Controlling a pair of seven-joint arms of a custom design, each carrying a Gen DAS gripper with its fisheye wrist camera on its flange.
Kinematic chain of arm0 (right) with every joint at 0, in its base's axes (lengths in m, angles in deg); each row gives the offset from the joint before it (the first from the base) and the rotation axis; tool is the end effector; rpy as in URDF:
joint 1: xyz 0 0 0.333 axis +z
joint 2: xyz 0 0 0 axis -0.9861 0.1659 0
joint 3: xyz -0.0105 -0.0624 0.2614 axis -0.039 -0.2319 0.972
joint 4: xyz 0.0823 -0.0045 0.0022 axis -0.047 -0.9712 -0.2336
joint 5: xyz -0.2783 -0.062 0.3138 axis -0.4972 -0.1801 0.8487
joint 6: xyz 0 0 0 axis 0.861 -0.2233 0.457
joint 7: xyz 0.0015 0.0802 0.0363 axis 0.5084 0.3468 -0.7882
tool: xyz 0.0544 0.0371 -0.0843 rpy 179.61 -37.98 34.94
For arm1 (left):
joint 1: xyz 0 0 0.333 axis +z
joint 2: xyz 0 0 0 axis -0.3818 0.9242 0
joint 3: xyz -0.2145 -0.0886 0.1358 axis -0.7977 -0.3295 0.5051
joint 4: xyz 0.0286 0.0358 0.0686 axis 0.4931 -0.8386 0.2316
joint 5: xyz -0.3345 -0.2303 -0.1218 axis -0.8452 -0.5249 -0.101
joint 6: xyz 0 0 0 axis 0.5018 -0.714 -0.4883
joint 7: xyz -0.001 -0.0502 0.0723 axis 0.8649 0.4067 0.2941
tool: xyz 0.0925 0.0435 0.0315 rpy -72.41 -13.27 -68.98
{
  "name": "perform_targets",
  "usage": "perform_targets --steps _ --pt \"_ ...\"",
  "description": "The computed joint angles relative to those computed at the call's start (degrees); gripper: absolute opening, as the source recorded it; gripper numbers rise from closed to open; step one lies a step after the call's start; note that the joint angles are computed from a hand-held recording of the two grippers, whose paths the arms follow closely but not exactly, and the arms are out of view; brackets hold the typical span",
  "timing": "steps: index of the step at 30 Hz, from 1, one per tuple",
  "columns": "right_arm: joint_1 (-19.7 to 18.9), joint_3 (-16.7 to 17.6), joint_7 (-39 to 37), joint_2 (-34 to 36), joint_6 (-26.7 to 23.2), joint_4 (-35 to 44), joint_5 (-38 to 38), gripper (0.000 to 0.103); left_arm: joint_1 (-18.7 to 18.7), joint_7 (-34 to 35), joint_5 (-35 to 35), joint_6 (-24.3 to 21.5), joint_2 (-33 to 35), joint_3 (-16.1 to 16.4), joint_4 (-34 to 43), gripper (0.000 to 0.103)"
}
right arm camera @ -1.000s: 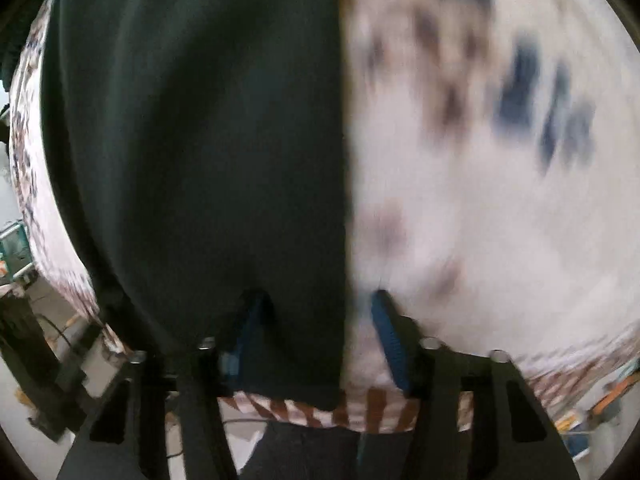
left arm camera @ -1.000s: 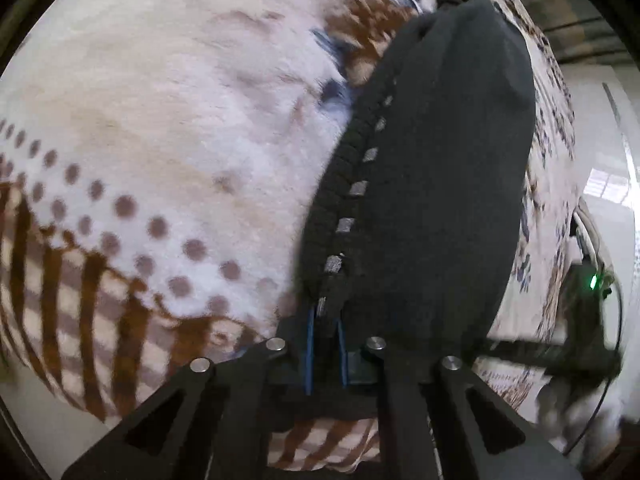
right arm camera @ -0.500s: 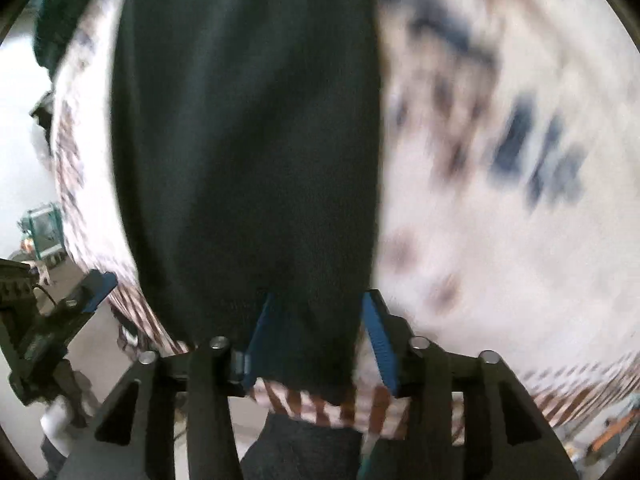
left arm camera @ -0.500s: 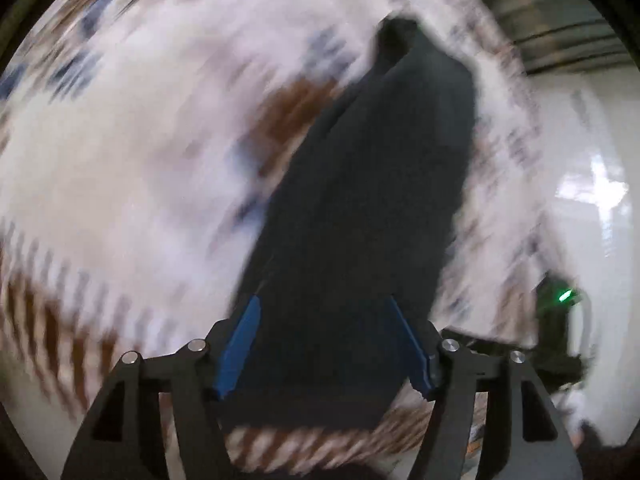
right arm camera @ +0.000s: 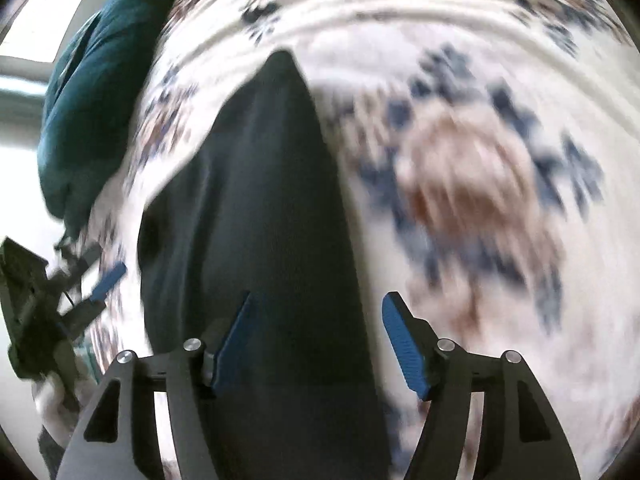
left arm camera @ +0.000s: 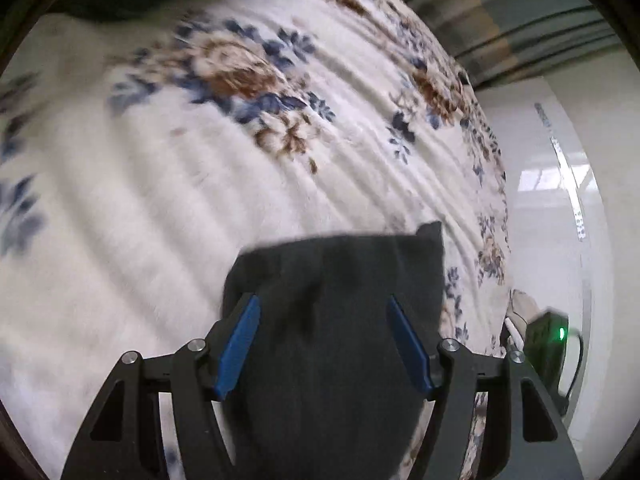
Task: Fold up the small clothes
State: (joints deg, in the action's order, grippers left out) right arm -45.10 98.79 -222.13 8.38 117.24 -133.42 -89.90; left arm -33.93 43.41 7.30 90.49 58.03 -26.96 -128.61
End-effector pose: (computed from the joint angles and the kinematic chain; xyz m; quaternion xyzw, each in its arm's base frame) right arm 0.3835 0.4733 0.5555 -0.3900 0.8905 0.0703 0.2234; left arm 0.5347 -0.2799 0.6206 0.5604 -0.7632 0.2594 0.1901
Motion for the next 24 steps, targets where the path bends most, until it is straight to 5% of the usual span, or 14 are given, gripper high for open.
perform_targets --steps 1,2,3,5,6,7,12,17,19,20,21,22,24 --pt "-0.59 -0.73 -0.93 0.70 0.99 -0.06 0.37 0.068 -0.20 0.62 0.10 -0.17 2.23 -0.19 1.60 0.053" --pt "-1.27 -1.55 -2.18 1.47 2.24 -0.32 1.27 0.068 -0.20 1.58 0.40 -0.58 3.69 -0.36 2.63 0.009" --pt "-2.02 -2.38 -3.49 2.51 2.99 -0.21 2.42 0.068 -0.08 1.81 1.31 -1.37 4.22 -0.48 3.22 0.004" --pt "-2.87 -3.15 -4.83 4.34 4.84 0.40 3.92 0.057 0.43 3.84 1.39 -0.39 3.78 -0.44 2.64 0.003" --pt "-3.07 -3.26 -5.00 4.92 5.80 0.34 3.66 0.024 0.73 4.86 1.69 0.06 3.46 -0.29 2.28 0.003" --pt "-3.19 -3.33 -4.63 5.82 5.48 1.36 2.75 0.014 0.93 5.06 1.86 0.16 3.67 -0.21 2.47 0.003" --pt "-3.40 -3.79 -0.24 6.24 2.10 3.42 -3.80 0.002 1.09 5.34 5.49 -2.13 9.13 -0.93 6.88 0.004" --pt "-3.68 -4.32 -5.79 12.42 -3.07 10.36 -0.36 0.002 2.55 4.51 3.47 -4.62 9.43 -1.27 7.49 0.013" --pt "-2.89 -4.36 -7.13 13.49 -8.03 14.26 -0.83 0.006 4.12 4.08 -0.86 -4.75 5.63 -0.46 3.96 0.033" --pt "-2.44 -4.35 -7.12 13.77 -9.33 15.42 -1.10 0.011 4.87 3.57 -3.49 -4.61 2.64 0.27 0.87 0.051" --pt "-1.91 -4.16 -7.13 12.93 -10.79 15.67 -0.97 0.030 5.44 3.07 -6.42 -4.61 -0.49 1.18 -2.53 0.063" --pt "-1.50 -3.98 -6.70 11.19 -10.37 14.15 -0.87 0.054 6.03 2.25 -10.00 -5.28 -4.71 2.48 -7.14 0.063" --pt "-0.43 -2.99 -3.13 6.44 -7.09 8.86 -1.18 0.064 5.66 1.43 -13.70 -7.05 -9.10 4.34 -12.25 0.063"
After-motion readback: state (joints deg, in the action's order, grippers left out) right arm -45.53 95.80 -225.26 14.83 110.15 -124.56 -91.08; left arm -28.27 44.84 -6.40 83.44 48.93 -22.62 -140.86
